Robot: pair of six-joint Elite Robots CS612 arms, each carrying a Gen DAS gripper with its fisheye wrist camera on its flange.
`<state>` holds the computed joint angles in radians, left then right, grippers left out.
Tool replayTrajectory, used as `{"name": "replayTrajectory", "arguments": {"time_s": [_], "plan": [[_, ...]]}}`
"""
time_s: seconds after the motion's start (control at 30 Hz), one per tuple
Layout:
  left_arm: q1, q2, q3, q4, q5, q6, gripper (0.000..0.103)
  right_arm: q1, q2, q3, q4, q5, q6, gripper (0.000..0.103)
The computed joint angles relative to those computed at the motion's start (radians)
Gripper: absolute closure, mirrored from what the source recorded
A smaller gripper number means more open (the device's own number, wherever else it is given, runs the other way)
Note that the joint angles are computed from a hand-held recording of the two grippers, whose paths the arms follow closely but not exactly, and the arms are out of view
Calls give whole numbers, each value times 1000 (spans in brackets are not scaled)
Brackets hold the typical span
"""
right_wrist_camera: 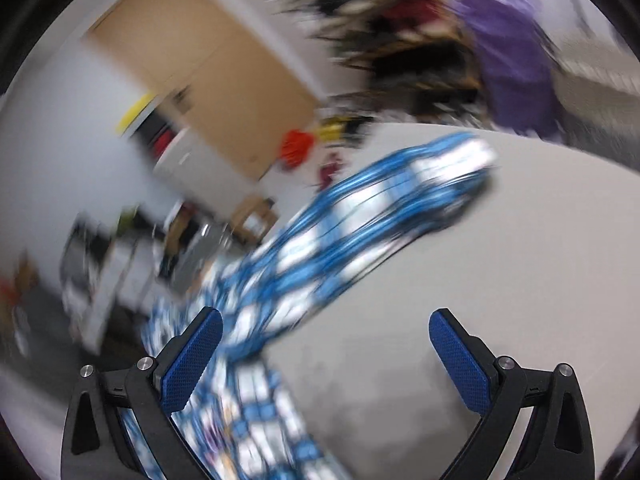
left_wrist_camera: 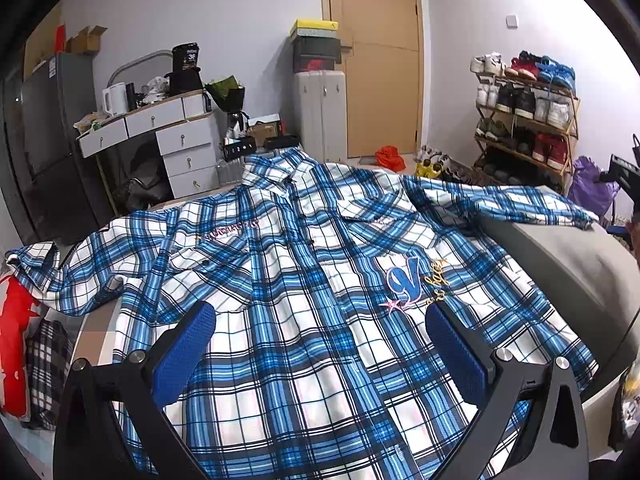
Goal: Fold large clothes
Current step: 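Grasp the plaid shirt sleeve cuff with the right gripper and lift it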
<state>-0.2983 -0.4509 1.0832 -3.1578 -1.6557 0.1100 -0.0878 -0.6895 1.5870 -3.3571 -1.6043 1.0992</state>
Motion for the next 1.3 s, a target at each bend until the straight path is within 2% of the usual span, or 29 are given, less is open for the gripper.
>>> {"name": "replayTrajectory", "arguments": {"time_s": [0.07,0.1,0.17,0.3,0.4,0.47,0.5,0.53,0.6,0.67,0.7,0.77,0.83,1.07,1.3], "plan": [[-3,4,-5,11,10,13,1,-50,16,-5,6,125,46,0],[-4,5,-7,15,17,20,1,-65,18,-4,26,132,71,0],[-7,9,-11,22,37,33,1,-79,23,-10,58,115,95,0],[-9,17,-25,51,56,36,1,-98,39,-38,90,125,110,0],[-10,21,-34,65,63,41,1,-97,48,-76,137,117,84,0],[-10,24,-40,74,60,44,1,-96,50,-102,203,108,52,7],[-11,25,-42,78,57,46,1,-90,51,-118,240,82,31,12],[-11,24,-42,81,56,48,1,-87,54,-135,273,75,14,25],[-12,25,-44,83,53,50,1,-83,61,-172,362,46,-36,39],[-12,26,-45,85,52,56,1,-72,67,-200,408,-14,-83,72],[-13,27,-47,86,54,58,1,-68,69,-211,430,-39,-96,84],[-14,28,-48,88,55,61,1,-63,69,-215,412,-74,-109,88],[-13,29,-50,94,56,63,1,-56,65,-213,350,-130,-148,90],[-9,31,-53,100,55,71,1,-29,39,-250,251,-320,-268,90],[-2,33,-54,89,65,90,1,19,63,-388,205,-481,-489,90]]}}
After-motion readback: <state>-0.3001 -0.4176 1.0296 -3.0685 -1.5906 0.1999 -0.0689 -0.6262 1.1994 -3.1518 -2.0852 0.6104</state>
